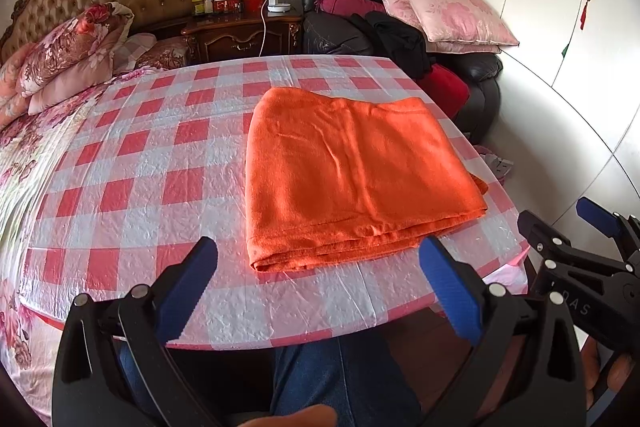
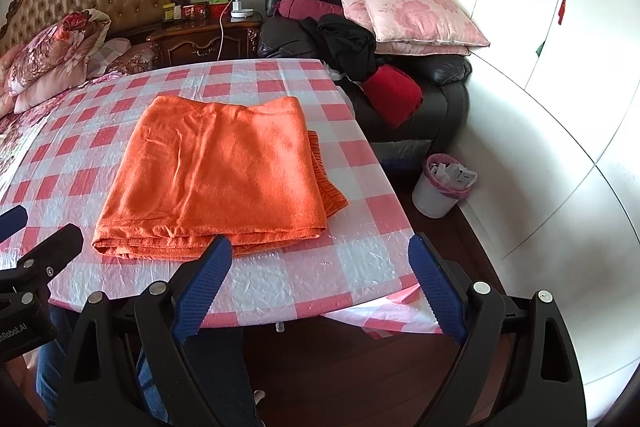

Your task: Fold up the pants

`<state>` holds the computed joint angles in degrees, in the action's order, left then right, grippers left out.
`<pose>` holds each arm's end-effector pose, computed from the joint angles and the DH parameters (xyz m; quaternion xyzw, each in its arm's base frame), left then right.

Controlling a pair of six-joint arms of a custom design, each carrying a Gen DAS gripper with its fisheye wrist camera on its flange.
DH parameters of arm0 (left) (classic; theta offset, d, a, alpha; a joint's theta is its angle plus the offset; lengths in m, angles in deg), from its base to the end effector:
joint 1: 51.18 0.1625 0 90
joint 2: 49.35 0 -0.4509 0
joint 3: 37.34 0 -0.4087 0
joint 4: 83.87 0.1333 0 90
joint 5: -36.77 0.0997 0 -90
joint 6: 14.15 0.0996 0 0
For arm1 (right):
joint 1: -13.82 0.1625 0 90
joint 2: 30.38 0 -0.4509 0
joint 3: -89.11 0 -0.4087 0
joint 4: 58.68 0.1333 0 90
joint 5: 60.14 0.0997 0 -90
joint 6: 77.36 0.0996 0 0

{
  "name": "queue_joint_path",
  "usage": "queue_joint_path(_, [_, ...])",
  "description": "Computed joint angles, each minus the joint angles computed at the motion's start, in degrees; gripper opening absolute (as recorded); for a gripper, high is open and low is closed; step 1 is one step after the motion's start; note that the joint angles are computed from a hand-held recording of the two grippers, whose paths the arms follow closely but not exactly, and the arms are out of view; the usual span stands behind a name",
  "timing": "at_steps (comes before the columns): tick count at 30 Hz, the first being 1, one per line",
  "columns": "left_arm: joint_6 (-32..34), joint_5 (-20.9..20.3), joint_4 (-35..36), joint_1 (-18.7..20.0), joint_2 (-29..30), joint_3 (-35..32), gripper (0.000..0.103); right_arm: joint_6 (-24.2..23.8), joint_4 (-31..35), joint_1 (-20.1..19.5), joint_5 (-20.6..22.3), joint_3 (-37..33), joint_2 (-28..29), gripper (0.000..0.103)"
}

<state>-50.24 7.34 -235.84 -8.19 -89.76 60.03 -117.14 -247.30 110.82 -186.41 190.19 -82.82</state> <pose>-0.3399 -0.6176 0.0721 0.0601 0.8609 -0.3624 0.3520 0.1555 -0.6565 0.2379 0.2213 -0.8428 0.3056 0.3839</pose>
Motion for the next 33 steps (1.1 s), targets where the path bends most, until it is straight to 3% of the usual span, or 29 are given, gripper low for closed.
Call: queue_joint_path(33, [0.50, 0.10, -0.63, -0.06, -0.05, 0.20, 0.101, 0.15, -0.10, 0.00, 0.40, 0.28, -0.24, 0.086])
